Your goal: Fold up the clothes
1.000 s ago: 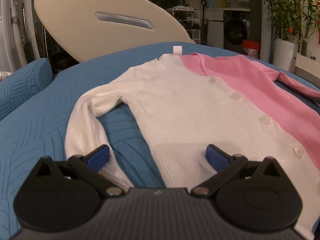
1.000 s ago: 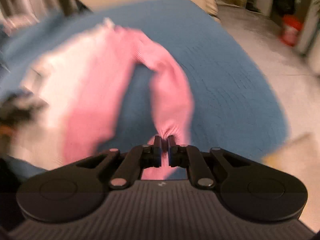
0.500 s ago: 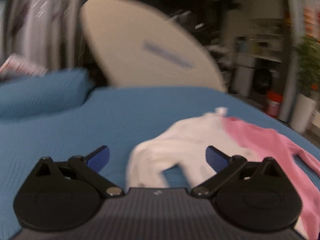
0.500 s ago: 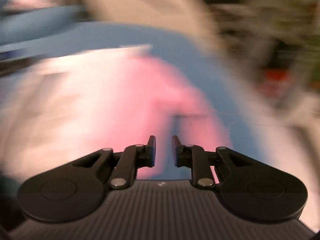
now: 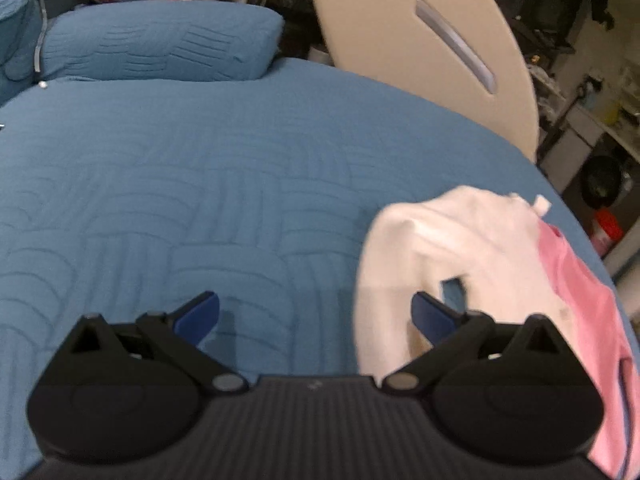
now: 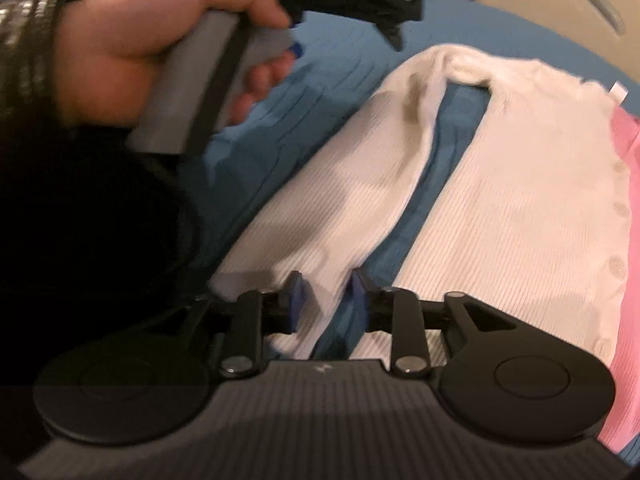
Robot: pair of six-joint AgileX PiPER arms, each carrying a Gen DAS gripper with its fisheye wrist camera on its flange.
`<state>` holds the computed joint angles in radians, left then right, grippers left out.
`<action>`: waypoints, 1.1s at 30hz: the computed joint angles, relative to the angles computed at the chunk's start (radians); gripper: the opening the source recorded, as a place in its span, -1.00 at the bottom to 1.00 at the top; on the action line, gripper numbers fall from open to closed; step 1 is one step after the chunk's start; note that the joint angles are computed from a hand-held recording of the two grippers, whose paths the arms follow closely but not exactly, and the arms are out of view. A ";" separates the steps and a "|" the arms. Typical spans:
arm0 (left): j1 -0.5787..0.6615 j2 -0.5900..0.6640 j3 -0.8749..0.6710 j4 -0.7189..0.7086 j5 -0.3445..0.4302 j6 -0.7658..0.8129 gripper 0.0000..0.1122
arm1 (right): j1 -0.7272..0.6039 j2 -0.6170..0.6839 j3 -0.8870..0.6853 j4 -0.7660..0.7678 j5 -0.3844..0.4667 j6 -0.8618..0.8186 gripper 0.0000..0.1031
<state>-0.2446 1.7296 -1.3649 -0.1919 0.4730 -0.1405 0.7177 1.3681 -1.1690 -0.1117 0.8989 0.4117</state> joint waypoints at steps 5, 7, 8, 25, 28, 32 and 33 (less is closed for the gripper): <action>-0.008 0.030 -0.027 -0.026 0.032 0.050 0.83 | -0.073 0.018 -0.033 0.195 0.102 -0.167 -0.68; -0.014 0.047 -0.047 -0.019 0.062 0.043 0.83 | -0.135 -0.002 -0.050 0.221 0.137 -0.182 -0.55; -0.015 0.052 -0.052 -0.021 0.070 0.043 0.83 | -0.155 -0.027 -0.038 0.210 0.128 -0.170 -0.39; 0.014 0.020 -0.015 -0.110 0.060 0.066 0.83 | -1.001 0.010 0.002 -0.189 0.130 -0.103 0.69; 0.013 0.021 -0.015 -0.103 0.057 0.055 0.83 | -1.042 -0.021 0.006 -0.100 0.109 -0.193 0.21; 0.018 0.021 -0.016 -0.124 0.059 0.065 0.84 | -0.998 -0.080 0.003 -0.109 0.161 -0.187 -0.50; 0.021 0.020 -0.014 -0.133 0.058 0.070 0.83 | -0.995 -0.088 0.005 -0.097 0.168 -0.207 -0.63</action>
